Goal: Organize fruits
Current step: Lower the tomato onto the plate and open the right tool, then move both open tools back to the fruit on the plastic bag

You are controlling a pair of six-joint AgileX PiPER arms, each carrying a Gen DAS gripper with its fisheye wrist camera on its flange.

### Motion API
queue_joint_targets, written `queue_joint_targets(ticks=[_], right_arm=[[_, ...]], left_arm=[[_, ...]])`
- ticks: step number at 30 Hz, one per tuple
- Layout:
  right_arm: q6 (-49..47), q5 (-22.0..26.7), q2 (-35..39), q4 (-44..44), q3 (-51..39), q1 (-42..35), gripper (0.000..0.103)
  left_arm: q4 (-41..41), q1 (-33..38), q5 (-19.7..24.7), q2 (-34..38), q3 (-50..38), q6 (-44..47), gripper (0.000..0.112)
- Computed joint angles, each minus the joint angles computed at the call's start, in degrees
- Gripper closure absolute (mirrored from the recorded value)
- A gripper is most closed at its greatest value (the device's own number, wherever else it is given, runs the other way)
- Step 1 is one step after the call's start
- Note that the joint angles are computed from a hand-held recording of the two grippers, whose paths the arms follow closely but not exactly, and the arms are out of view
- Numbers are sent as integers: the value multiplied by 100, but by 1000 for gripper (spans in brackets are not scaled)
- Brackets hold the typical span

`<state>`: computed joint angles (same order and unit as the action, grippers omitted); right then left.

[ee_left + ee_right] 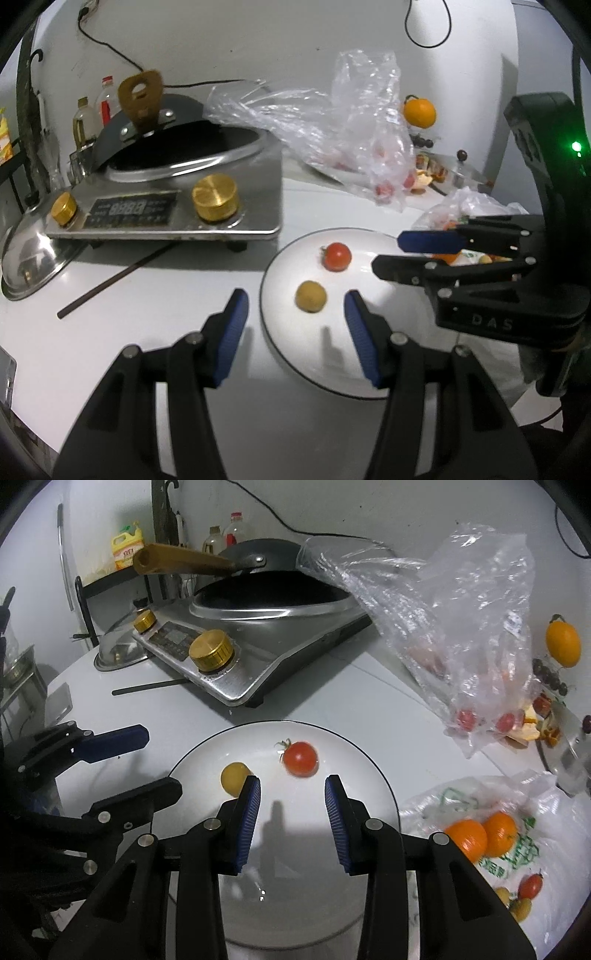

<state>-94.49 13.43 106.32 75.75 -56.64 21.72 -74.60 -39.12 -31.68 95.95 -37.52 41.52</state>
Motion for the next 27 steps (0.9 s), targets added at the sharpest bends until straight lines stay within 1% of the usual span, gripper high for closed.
queue_joint_targets(ticks=[4,10,16,27], right_arm=[[-716,73,-279,658,346,-158,64],[-1452,280,-608,1260,766,-500,64],[-1809,524,-835,1497,1041,-893,64],[-2148,1048,-1078,1559,1339,-1655,64]], left_arm=[[-322,-265,-106,-5,-101,270,57],[-755,-598,-208,99,-325,609,57],[-1156,-869,-301,279,-669,1015,57],[-1920,-1171,-390,660,-1380,1889,57]])
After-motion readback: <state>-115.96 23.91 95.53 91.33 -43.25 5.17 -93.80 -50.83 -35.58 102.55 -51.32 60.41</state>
